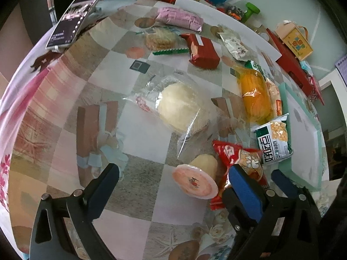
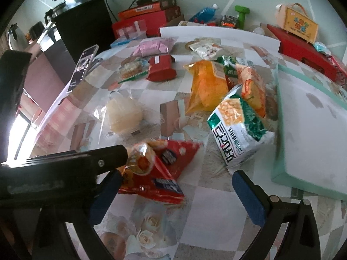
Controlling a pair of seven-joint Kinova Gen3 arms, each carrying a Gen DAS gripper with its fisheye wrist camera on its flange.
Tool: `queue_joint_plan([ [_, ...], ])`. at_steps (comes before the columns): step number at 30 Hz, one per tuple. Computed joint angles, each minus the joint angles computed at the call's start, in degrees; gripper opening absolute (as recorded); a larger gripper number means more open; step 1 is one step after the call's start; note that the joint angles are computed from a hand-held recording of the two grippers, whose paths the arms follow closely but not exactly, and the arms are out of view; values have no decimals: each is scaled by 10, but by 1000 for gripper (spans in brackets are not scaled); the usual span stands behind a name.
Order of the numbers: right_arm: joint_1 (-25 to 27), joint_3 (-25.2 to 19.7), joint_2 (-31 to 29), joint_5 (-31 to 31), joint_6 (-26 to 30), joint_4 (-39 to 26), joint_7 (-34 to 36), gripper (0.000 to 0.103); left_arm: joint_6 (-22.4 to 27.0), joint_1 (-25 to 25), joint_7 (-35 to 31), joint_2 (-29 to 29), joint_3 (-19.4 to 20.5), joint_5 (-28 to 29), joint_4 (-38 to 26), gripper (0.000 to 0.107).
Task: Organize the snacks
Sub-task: 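Grasp the red triangular snack bag with the right gripper while the left gripper reaches toward the pink-lidded cup, then close the left gripper on the pink-lidded cup while the right gripper lifts the red bag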
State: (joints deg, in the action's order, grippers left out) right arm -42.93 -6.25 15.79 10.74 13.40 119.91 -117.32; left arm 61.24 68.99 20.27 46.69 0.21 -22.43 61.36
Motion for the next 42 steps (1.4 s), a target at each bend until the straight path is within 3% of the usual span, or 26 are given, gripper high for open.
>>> queue_joint_plan([
  [5,2,0,9,-5,-11,-4,6,97,-1,3,24,-6,-5,1,12,101],
  [12,-22,21,10,9,-29,-3,1,78,-46,-2,66,-28,-1,2,65,101],
  [20,0,13,13,-19,-31,-1,18,78,-56,-5,55,-28,7,-2,65,101],
  [23,35,-15,13,-39,-31,1,35,78,-71,-10,47,-25,8,0,66,100],
  [25,56,-31,11,-57,-28,5,49,78,-64,-12,35,-20,9,2,54,90],
  [27,42,-15,5,-56,-25,12,44,78,-53,-14,17,-11,10,4,37,88],
  [30,43,-13,-4,-59,-26,23,42,78,-64,-13,5,-8,7,3,32,76],
  [35,64,-25,-9,-73,-20,27,47,78,-53,-15,-36,9,8,8,0,68],
  [40,45,-10,-9,-62,-14,25,35,78,3,-19,-92,42,8,18,-69,49],
  [42,50,-13,-8,-61,-13,25,36,78,6,-18,-102,46,4,21,-77,49],
])
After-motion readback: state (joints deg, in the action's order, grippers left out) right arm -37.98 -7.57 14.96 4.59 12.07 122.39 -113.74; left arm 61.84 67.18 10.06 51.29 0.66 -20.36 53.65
